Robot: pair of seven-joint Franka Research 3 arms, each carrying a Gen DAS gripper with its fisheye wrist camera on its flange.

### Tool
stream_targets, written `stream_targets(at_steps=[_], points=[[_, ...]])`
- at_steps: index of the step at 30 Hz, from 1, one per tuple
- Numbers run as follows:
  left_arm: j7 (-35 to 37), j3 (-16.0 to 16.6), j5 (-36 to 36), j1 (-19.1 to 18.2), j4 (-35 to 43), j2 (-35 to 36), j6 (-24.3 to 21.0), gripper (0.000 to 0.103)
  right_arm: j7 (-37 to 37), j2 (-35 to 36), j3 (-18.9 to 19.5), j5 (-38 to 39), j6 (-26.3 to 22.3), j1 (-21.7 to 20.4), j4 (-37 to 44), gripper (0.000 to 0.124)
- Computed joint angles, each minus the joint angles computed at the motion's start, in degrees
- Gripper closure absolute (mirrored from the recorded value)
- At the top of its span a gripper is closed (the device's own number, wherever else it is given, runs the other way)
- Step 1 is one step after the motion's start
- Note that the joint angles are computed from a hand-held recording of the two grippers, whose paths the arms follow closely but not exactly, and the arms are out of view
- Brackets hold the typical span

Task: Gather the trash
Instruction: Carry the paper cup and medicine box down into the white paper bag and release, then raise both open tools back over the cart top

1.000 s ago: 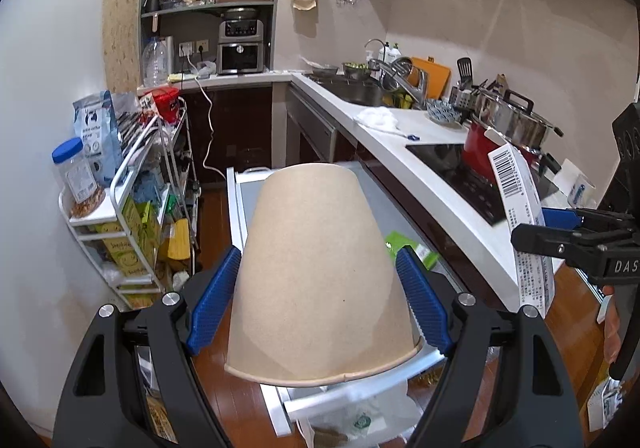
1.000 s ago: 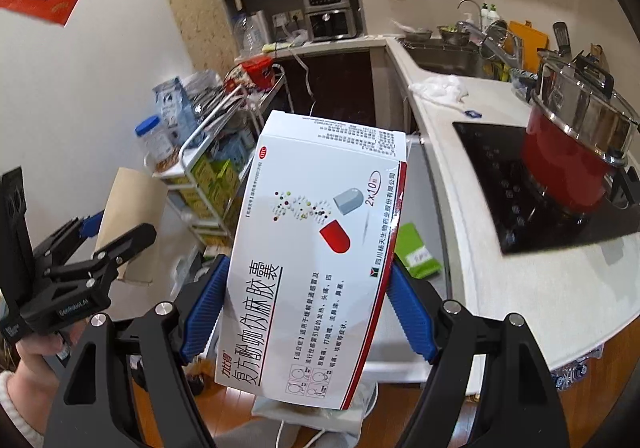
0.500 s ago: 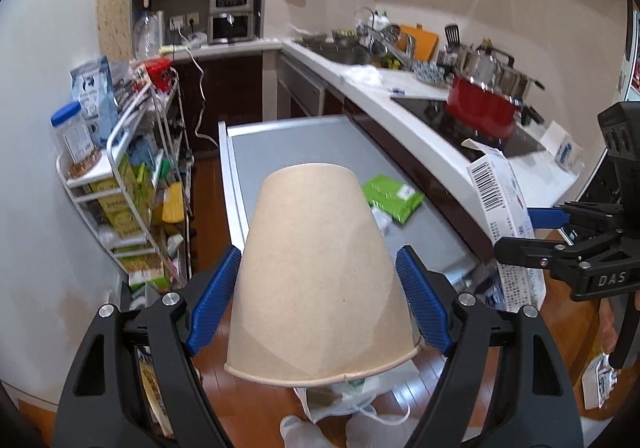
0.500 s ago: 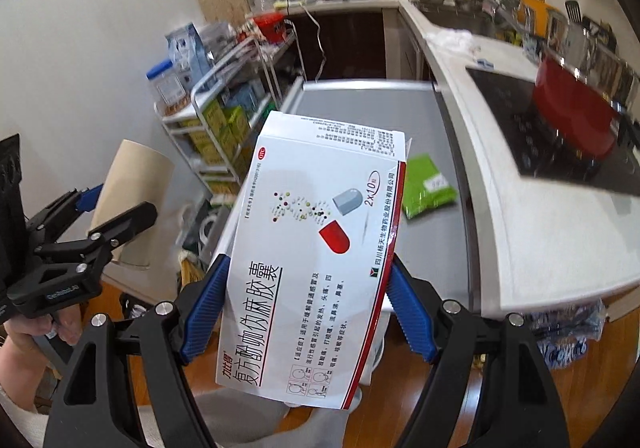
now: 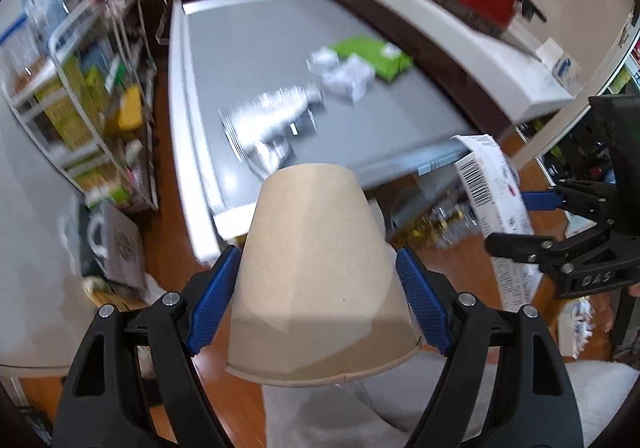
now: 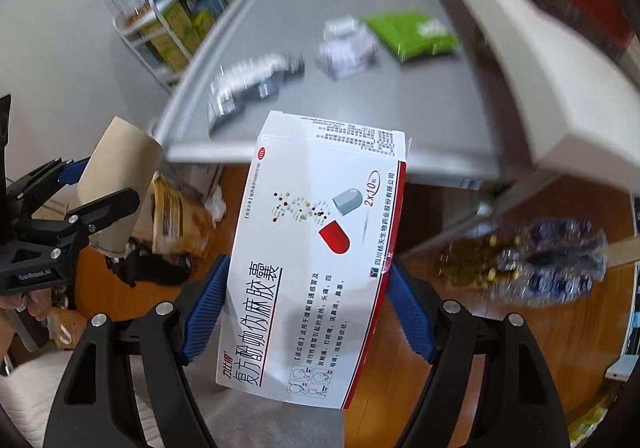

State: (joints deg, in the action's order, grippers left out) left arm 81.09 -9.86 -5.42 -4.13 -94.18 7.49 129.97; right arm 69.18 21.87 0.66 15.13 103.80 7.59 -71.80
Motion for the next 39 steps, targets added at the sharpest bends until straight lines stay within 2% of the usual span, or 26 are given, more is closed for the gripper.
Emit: stream_targets(at_steps=[8, 16, 26, 39], points=[[0.25, -0.35, 0.57, -0.33, -0.52, 2.87, -0.63, 0.023, 1.85, 2.45, -0.16, -0.01, -1.34, 0.06, -1.71, 0.049], [0.71, -0.88, 0.42, 0.14, 2.49, 7.13, -2.6, 0.023, 5.51, 7.96, 0.05, 0.96, -4.39, -0.24, 3.62, 0.049], [1.36, -1.44, -0.12, 0.23, 6.04, 9.62, -5.51, 0.022, 6.21, 11.32, 0.5, 1.1, -5.12, -0.29, 7.58, 0.048], [0.5, -1.16, -0.41, 0.86, 5.78, 8.73, -5.92, 0.022, 6.58, 11.75, 0.43, 0.9, -6.65, -0.82, 9.57, 0.044]])
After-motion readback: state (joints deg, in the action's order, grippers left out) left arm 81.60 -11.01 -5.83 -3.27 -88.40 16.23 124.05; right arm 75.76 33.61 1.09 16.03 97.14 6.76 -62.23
